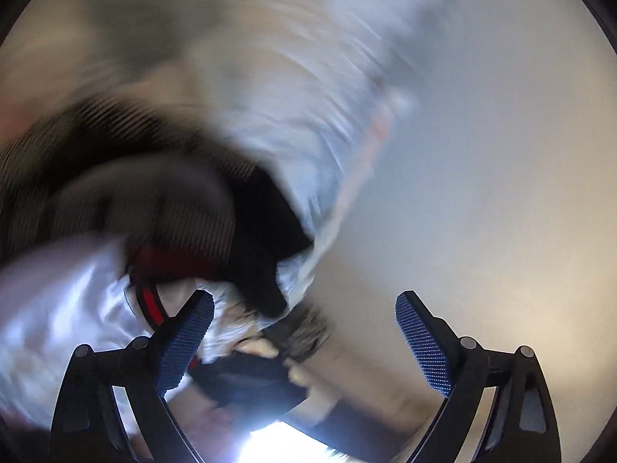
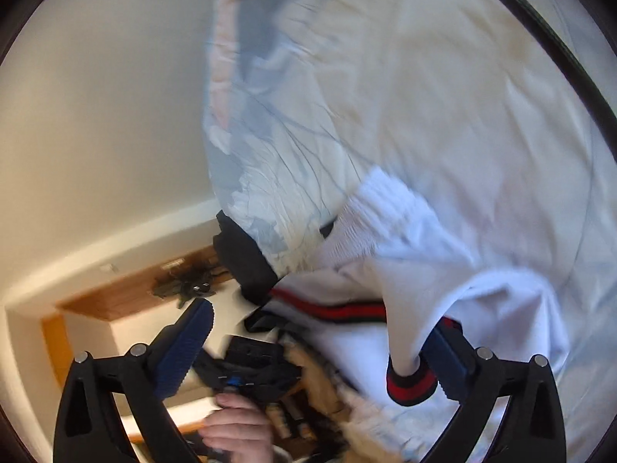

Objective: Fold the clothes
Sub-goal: 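Open both tools and release the folded shorts onto the bed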

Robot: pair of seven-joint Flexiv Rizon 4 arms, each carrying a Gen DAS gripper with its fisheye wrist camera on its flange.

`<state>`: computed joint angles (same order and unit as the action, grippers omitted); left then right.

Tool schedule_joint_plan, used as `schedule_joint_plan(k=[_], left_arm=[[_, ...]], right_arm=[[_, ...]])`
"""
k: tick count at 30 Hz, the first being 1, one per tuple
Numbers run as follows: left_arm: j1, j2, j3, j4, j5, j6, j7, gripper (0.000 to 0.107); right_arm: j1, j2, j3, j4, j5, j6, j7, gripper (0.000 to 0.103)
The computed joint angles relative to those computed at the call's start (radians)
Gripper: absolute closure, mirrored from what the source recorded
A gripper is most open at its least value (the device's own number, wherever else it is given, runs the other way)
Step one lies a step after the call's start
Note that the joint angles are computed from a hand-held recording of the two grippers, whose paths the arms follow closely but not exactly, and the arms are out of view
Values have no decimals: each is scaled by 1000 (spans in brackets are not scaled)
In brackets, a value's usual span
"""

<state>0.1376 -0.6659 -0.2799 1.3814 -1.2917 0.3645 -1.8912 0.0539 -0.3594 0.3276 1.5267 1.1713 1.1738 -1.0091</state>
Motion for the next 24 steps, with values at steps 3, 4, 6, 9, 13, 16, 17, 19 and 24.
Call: schedule_joint_plan(k=[3, 4, 6, 9, 13, 16, 17, 19, 24], left_arm=[[-2, 32, 5, 44, -45, 57, 26, 13], [1, 55, -1, 77, -98, 78, 47, 13], [9, 82, -12, 115, -190, 79, 72, 13], [19, 114, -1, 129, -236, 19, 156, 13], [41, 189, 62, 156, -40, -154, 434, 13], [-56, 364, 214, 323, 210, -10, 796, 12], [-104, 409, 249, 394, 231, 103, 886, 12], [-125, 453, 230, 491, 321, 288, 1030, 12], [-179, 447, 230, 513, 609, 485, 1198, 12]], right_arm=[[25, 5, -3, 3, 24, 83, 92, 0], [12, 4, 12, -6, 66, 93, 84, 0], [-3, 6, 23, -20, 108, 70, 81, 0], [46, 29, -32, 0, -98, -26, 207, 0], [112, 49, -111, 18, -487, -209, 374, 0], [121, 26, -116, -35, -649, -376, 333, 0], [142, 27, -125, -39, -729, -404, 317, 0], [192, 43, -144, -19, -896, -412, 291, 0], [316, 159, -186, 201, -1313, -289, 443, 0]])
